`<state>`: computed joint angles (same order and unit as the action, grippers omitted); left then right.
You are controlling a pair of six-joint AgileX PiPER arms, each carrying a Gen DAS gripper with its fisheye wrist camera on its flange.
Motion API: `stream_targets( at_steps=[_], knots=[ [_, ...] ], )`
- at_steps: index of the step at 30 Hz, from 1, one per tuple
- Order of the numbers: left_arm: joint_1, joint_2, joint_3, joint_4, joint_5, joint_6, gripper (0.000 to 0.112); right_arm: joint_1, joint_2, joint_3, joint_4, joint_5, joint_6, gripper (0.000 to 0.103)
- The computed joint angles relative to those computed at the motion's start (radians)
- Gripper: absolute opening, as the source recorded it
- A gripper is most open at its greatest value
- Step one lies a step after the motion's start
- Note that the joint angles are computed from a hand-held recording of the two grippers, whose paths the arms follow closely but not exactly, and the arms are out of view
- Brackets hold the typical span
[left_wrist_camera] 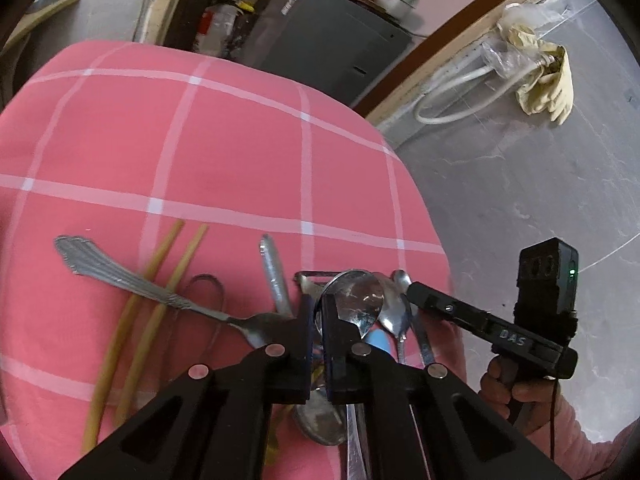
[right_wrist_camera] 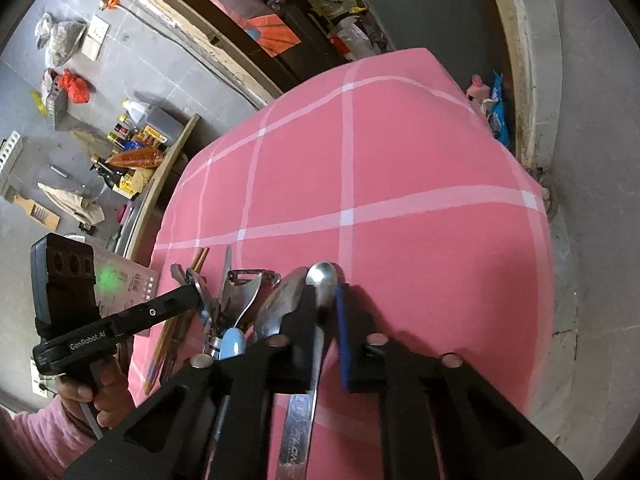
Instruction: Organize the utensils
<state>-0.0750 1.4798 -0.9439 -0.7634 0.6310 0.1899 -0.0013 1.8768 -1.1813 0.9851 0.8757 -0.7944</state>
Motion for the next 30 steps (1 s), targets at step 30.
stream_targets(
  at_steps=[30],
  knots=[
    [0.069,0.133,-0.053,-0.192,0.092,0.179,0.006,0.113,0.055,-0.204,-0.292,0.119,0.127,0.022]
  ],
)
